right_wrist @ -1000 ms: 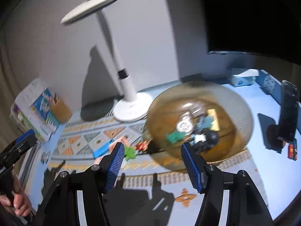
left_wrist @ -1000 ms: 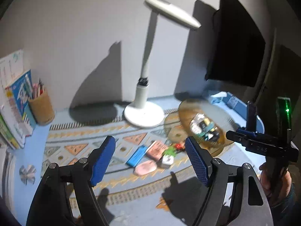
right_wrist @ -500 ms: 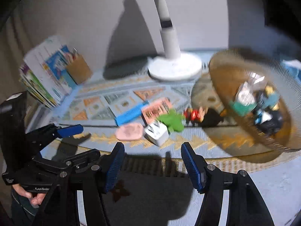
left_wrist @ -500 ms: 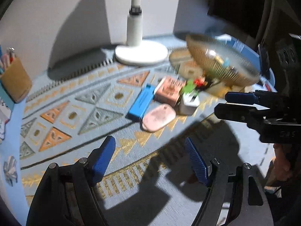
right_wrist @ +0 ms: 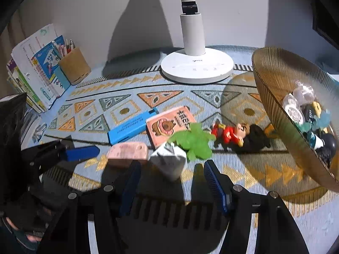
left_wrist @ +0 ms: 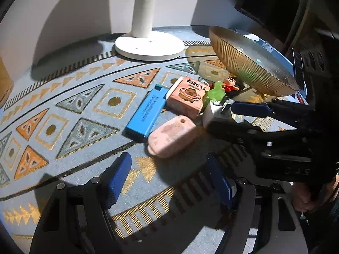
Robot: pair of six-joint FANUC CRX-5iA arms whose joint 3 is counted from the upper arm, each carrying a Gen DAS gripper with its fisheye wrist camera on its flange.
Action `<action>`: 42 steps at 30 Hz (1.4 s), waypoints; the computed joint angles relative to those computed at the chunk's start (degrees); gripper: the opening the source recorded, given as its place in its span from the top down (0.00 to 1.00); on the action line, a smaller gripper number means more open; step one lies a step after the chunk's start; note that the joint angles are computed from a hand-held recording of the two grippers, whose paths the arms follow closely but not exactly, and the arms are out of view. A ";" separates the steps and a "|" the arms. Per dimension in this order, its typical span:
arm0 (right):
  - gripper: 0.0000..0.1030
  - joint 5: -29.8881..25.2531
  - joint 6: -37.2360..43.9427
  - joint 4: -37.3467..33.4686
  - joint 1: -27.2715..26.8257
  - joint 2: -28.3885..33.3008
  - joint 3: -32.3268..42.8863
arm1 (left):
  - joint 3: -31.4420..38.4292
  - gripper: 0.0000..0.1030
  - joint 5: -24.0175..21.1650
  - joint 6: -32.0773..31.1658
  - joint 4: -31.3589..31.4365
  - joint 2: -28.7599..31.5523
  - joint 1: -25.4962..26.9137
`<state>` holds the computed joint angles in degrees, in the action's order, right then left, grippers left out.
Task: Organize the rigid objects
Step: 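Grasp the pink soap case with left tool while right grasps the white charger, then carry the pink case and charger over the bowl and open both tools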
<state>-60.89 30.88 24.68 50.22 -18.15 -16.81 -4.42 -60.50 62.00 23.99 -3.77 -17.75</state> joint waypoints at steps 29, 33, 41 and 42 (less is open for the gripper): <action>0.41 -3.04 -2.03 1.83 3.87 -11.56 -8.38 | 7.90 0.68 2.18 11.31 -13.15 4.25 -7.80; 0.41 -2.15 -0.96 0.16 2.89 -10.86 -7.77 | 6.02 0.68 2.98 10.94 -11.26 3.07 -7.29; 0.69 -3.99 -3.53 2.70 4.51 -7.13 -6.27 | 2.24 0.68 3.29 10.71 -7.96 -0.73 -6.07; 0.72 -3.89 -3.28 2.38 4.70 -7.35 -6.20 | 2.09 0.68 3.20 11.00 -8.14 -1.16 -6.09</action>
